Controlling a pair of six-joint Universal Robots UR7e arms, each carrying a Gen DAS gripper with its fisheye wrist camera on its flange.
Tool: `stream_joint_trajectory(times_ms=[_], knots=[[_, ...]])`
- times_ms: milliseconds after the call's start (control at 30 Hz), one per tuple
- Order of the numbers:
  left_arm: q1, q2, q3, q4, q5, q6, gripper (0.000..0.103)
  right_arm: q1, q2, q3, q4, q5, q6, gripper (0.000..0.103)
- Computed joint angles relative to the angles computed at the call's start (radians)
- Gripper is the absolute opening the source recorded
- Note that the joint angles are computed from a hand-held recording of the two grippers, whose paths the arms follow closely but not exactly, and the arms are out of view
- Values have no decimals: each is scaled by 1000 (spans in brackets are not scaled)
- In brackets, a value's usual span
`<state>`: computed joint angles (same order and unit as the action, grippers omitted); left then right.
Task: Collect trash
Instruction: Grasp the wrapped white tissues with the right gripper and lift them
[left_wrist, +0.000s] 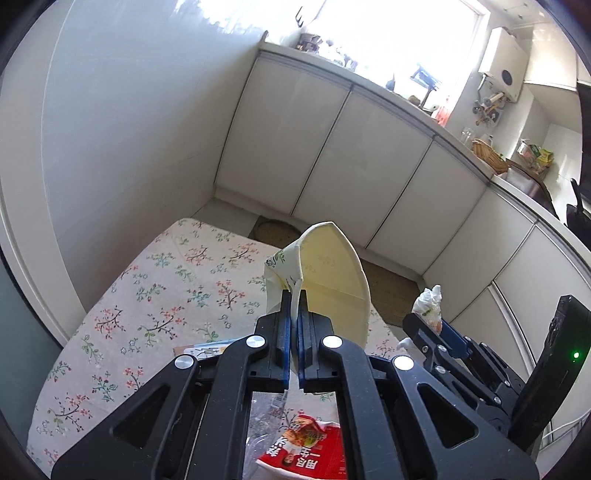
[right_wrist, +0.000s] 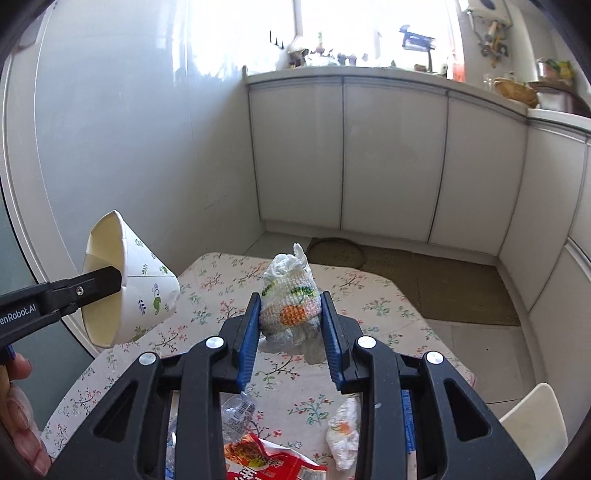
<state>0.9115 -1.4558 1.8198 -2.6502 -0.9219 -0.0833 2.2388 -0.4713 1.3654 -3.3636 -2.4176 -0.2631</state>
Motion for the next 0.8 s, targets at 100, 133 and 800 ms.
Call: stream_joint_trajectory(times_ms=[100, 133, 800], knots=[[-22, 2, 13, -6, 8, 6, 2, 7, -35, 51, -62, -18, -20, 32], [-30, 4, 18, -6, 7, 6, 2, 8, -41, 61, -84, -24, -33, 32], [-191, 76, 131, -64, -66, 13, 2, -8, -286, 403, -418, -176, -120, 32]])
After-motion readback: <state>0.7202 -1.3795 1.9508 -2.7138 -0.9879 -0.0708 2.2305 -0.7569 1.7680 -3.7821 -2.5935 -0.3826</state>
